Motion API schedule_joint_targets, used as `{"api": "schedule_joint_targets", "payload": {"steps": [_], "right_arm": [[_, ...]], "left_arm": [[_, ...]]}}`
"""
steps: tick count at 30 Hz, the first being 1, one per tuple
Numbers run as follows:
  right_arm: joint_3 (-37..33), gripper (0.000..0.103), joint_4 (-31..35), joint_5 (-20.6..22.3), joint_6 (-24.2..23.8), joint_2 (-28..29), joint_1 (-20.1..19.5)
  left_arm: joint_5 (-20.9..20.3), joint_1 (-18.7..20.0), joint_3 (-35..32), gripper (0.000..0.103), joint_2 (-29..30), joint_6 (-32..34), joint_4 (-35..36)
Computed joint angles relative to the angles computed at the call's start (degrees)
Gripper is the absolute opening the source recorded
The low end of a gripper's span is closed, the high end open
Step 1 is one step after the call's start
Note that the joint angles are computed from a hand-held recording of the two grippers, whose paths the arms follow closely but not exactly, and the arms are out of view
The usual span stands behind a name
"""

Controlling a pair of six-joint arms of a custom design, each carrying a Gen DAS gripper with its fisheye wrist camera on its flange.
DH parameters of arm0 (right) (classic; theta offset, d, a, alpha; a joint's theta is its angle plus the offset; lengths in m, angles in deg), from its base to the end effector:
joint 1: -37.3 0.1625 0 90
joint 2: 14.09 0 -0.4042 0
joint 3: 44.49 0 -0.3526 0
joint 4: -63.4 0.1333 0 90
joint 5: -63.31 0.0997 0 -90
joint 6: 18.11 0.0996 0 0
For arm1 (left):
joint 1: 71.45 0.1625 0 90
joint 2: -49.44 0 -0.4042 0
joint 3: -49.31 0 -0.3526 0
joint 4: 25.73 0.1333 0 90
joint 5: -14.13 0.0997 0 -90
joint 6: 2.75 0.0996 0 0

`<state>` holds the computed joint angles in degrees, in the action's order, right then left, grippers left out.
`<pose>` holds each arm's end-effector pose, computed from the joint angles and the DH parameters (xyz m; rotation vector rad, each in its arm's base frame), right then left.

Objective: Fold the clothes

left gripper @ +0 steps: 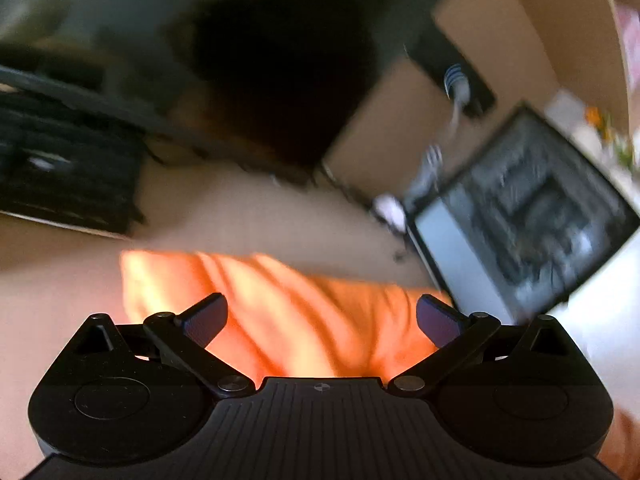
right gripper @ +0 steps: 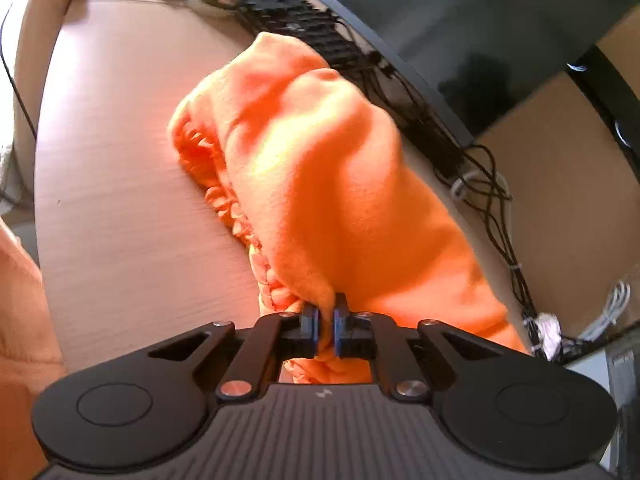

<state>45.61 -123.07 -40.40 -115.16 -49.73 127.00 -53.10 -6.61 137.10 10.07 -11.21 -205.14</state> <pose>0.1062 -0.6729 0.1059 1.7287 -1.6851 0.3937 -0.1344 -0.6903 0.1512 0.1946 2.7511 -1.1442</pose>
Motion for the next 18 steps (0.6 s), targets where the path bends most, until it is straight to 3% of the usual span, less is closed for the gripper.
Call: {"api": "schedule_joint_targets", "payload": {"steps": [5, 7, 8, 9, 11, 15, 18], "right_arm": [[-1.23, 0.012, 4.84, -1.29, 5.59, -2.82, 0.0], [-3.33, 0.025, 14.9, -0.37, 15.78, -6.37, 0.06], [-4.46, 0.039, 19.43, 1.04, 21.22, -8.07, 0.01], [-5.27, 0.051, 21.56, 3.27, 24.75, -9.4, -0.39], [-6.7, 0.062, 23.96, 7.68, 31.65, -11.53, -1.18], [-15.5, 0.067, 21.64, 9.85, 44.91, -5.33, -2.4], [-22.88, 0.069, 25.58, 4.51, 55.4, 0.96, -3.82]], "left_arm": [[-3.22, 2.94, -7.92, 0.102, 6.61, -9.09, 14.86], [-1.58, 2.36, -7.48, 0.103, 7.75, -8.33, 14.63], [-0.28, 1.76, -6.87, 0.103, 8.05, -6.71, 13.5], [0.21, 1.52, -6.83, 0.103, 8.15, -6.39, 13.78], [0.97, 1.29, -6.96, 0.103, 8.38, -6.24, 14.17], [2.38, 0.99, -7.08, 0.103, 8.66, -6.96, 14.4], [3.64, 0.54, -6.94, 0.103, 8.69, -7.46, 14.5]]}}
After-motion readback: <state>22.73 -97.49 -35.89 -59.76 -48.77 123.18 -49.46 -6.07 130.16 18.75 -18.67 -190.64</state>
